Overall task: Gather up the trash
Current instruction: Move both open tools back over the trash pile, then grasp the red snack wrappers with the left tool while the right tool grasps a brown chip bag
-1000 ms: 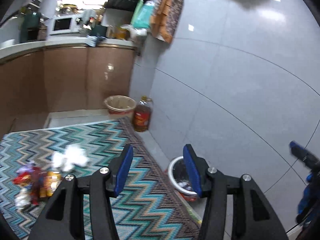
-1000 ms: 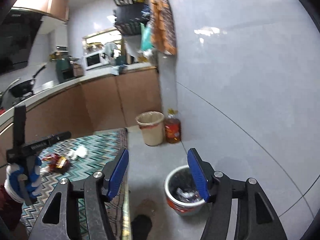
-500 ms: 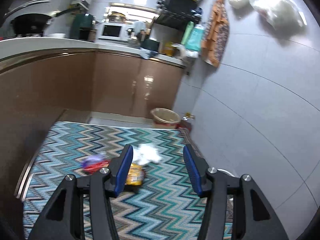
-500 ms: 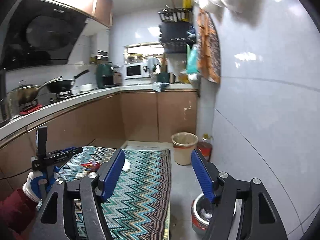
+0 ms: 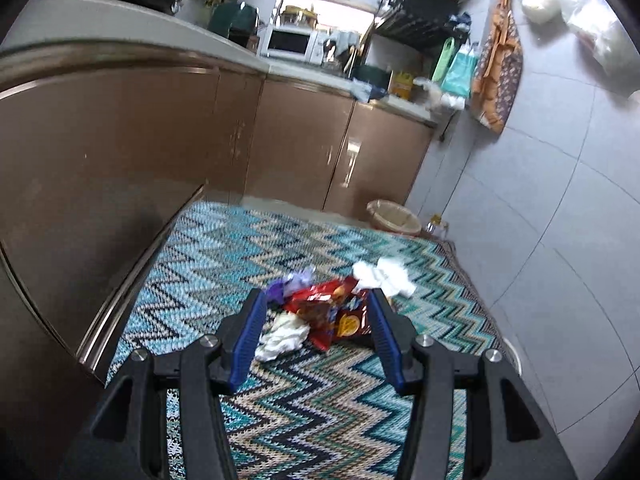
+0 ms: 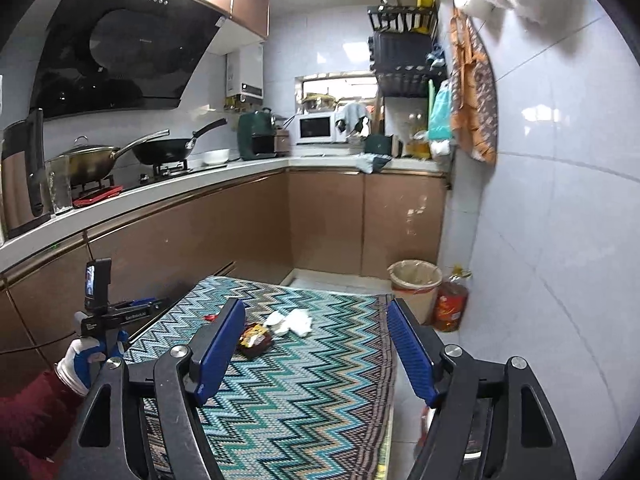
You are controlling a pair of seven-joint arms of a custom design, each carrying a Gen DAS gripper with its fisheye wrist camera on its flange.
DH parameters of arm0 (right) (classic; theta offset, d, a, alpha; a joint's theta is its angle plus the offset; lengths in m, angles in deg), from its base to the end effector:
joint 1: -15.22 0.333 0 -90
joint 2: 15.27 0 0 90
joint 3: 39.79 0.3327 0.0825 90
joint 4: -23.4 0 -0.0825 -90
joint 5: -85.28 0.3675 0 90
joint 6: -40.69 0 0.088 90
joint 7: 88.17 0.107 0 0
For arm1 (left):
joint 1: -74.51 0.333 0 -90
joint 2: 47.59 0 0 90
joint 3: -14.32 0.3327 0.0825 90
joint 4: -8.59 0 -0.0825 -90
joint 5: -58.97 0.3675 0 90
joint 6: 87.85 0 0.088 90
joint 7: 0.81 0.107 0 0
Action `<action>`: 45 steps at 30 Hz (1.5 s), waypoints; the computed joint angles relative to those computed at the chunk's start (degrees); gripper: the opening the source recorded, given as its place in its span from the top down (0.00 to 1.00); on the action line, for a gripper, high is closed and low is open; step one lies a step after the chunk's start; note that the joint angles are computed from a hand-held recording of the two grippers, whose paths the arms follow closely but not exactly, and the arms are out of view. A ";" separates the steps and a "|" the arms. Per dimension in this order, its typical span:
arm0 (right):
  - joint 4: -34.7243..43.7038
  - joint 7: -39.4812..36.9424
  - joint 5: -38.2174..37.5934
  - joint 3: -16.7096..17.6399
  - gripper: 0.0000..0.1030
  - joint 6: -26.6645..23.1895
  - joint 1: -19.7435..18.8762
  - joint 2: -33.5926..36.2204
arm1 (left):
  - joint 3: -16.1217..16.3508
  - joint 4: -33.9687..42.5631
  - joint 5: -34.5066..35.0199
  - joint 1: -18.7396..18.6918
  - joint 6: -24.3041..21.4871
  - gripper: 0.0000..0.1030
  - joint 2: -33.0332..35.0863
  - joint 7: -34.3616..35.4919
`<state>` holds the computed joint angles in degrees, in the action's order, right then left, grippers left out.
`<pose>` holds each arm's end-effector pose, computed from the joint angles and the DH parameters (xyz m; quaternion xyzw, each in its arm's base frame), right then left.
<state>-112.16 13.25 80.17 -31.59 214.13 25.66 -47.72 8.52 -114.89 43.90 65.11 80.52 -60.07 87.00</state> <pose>0.3711 0.1525 0.6981 -0.6434 0.5054 -0.3435 0.4611 0.5032 -0.1249 0.6351 -0.6170 0.6218 -0.4283 0.2219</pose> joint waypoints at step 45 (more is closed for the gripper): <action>53.49 -45.32 44.19 2.52 0.58 -28.83 2.75 61.53 | -10.01 19.67 -16.73 6.88 -7.96 0.93 24.45 19.81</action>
<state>-58.67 -32.07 124.37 -29.07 185.30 28.41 13.80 -1.50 -95.22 27.17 71.99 72.56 -35.62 106.81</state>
